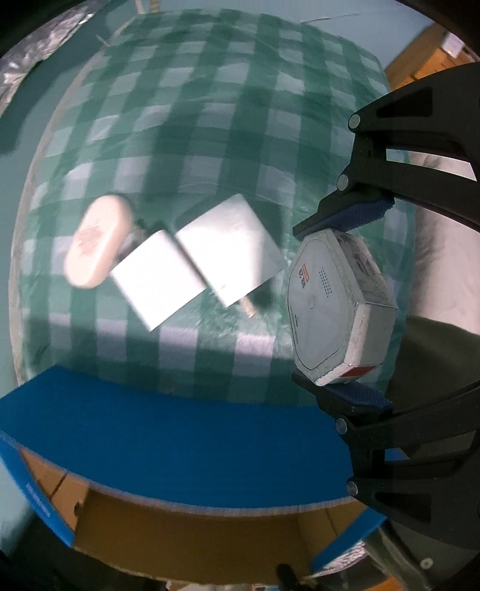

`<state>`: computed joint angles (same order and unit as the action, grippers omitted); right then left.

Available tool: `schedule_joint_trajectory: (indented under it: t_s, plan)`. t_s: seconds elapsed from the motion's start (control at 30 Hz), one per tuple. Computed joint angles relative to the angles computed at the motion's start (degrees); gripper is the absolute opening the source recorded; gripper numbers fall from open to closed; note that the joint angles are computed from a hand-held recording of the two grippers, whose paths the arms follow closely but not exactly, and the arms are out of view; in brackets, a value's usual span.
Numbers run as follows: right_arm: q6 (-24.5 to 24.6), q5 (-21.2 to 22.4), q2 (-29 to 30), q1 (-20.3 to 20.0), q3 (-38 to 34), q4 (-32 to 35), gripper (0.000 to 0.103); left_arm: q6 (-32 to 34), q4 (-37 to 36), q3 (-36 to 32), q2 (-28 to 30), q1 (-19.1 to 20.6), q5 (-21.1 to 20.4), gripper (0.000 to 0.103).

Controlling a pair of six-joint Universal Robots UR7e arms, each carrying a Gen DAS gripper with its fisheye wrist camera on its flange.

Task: Organize rigid objects
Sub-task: 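Carry the power bank into the box beside the fan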

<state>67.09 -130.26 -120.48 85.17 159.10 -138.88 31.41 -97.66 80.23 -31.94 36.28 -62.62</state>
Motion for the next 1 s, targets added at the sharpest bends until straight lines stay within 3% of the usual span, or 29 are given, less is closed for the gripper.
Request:
schedule_joint_trajectory:
  t_s: [0.13,0.23,0.43,0.73,1.0]
  plan:
    - [1.8,-2.1,-0.4,3.4,-3.4,5.8,0.070,-0.1,0.1,0.0,0.0,0.0,0.0,0.004]
    - [6.0,-3.7,2.0,7.9,-6.7,9.8,0.070,-0.3,0.3,0.0,0.0,0.1,-0.1,0.004]
    - [7.2,-5.4,4.1,11.4,-10.7,14.2,0.070,-0.3,0.3,-0.1,0.0,0.2,-0.1,0.004]
    - [3.6,-7.1,6.8,12.2,-15.7,16.5,0.070,-0.6,0.4,-0.2,0.2,0.2,-0.2,0.004]
    - [-3.8,-8.0,11.0,11.3,-19.7,14.6,0.070,-1.0,0.6,-0.3,0.3,0.3,-0.4,0.004]
